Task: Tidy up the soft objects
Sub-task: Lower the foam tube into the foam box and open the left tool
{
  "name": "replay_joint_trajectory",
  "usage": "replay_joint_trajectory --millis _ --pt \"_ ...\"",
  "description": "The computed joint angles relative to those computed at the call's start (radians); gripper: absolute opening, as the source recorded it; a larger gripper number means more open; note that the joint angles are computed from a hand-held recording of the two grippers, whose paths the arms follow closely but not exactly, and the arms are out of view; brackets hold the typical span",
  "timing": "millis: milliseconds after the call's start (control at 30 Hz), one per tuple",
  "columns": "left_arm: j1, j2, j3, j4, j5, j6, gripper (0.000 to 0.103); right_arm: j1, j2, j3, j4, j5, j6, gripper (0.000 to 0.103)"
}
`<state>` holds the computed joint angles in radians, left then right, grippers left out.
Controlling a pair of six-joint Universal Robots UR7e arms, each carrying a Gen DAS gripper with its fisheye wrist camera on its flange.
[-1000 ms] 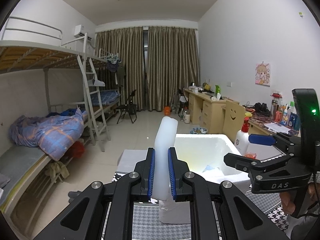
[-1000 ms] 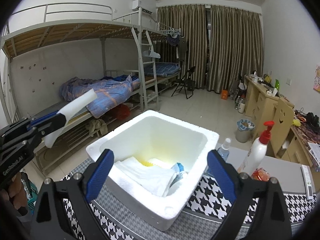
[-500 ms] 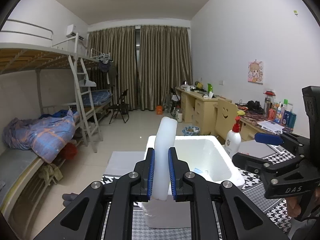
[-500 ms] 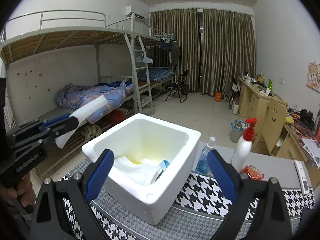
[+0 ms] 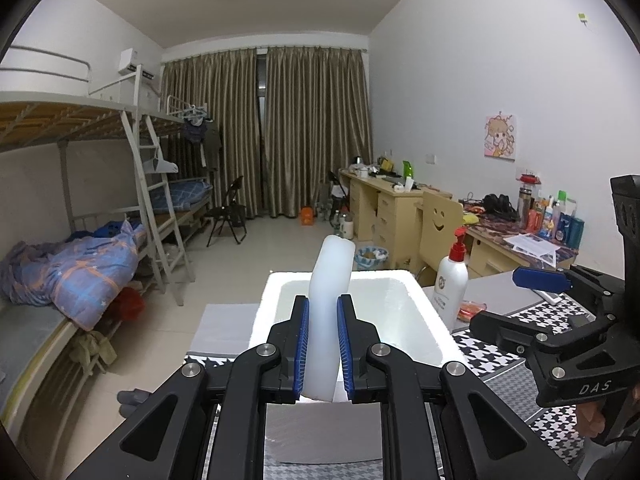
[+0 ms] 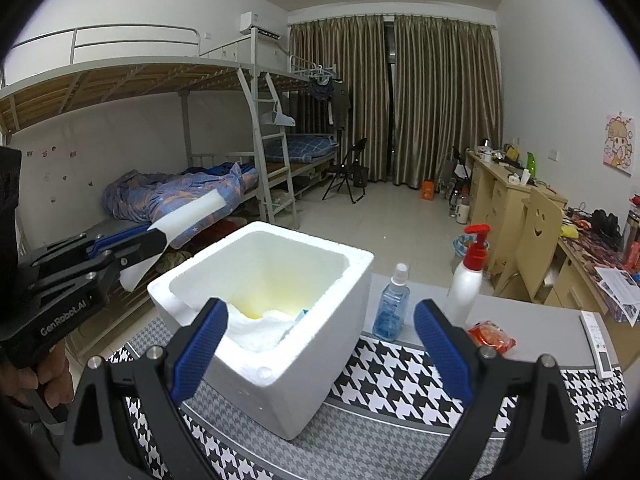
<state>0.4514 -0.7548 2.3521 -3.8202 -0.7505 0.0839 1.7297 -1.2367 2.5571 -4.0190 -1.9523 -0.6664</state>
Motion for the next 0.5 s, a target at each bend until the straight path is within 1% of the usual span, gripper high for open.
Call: replay_joint_trajectory --millis 233,500 --pt "0.011 0.016 -0.023 0.017 -0.023 0.003 0.016 -0.025 -0.03 0.02 -0.011 0.015 0.001 0.097" --pt "0.022 0.034 -0.054 0.047 -0.054 0.009 0.016 -0.055 -0.06 0.045 -0.03 0.015 0.005 0.096"
